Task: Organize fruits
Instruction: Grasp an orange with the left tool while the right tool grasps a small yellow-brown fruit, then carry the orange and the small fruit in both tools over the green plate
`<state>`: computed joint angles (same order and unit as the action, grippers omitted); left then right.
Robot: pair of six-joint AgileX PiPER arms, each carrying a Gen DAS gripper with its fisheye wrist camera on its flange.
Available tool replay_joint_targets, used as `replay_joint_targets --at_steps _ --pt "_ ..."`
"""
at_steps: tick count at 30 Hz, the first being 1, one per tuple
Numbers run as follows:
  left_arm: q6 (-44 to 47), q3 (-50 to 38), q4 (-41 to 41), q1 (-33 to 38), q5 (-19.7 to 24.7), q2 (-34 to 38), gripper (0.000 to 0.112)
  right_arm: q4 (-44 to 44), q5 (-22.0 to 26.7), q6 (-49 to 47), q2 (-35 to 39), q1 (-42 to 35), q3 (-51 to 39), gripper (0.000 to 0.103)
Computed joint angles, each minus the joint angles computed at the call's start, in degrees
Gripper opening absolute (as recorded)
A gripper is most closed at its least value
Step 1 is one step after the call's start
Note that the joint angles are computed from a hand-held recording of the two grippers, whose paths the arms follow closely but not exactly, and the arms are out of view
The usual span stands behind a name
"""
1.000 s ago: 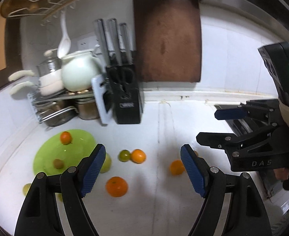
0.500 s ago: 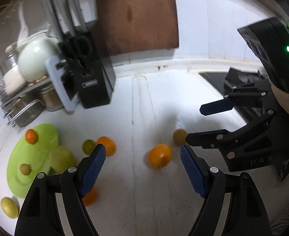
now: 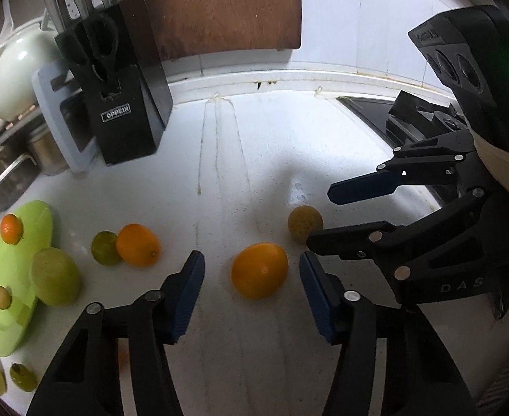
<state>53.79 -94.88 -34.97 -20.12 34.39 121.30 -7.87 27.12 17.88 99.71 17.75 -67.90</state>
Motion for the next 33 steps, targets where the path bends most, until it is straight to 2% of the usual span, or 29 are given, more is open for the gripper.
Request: replay_joint_targets --at_steps 2,4,10,17,21,24,33 --pt "0.1 -0.4 -0.4 0.0 0.7 0.4 0.048 0.3 0.0 -0.4 0.3 -0.2 -0.3 0.047" --pt "0.1 -1.0 -0.7 0.2 1.9 0.9 0.036 0.9 -0.1 -1.1 0.5 -0.2 -0.5 0.047" --pt "-3.8 -1.0 0.9 0.8 2.7 0.4 0.035 2.7 -0.4 -2.6 1.5 -0.3 -1.7 0.047" --pt "-8.5 0.6 1.8 1.9 1.9 -1.2 0.035 3.1 0.7 -2.3 3.3 0.1 -4.0 0.041" --pt "-10.8 0.7 2.7 2.2 1.7 -1.2 0.035 2.7 1.9 -2.0 4.4 0.2 -5.1 0.034" --pt "-11.3 1.7 2.5 2.3 0.7 -1.8 0.035 2.0 2.1 -1.1 4.5 0.3 -5.2 0.028" --pt "-9.3 5.7 -1.3 3.7 -1.0 -5.4 0.035 -0.9 1.8 3.2 2.1 2.4 -4.3 0.028"
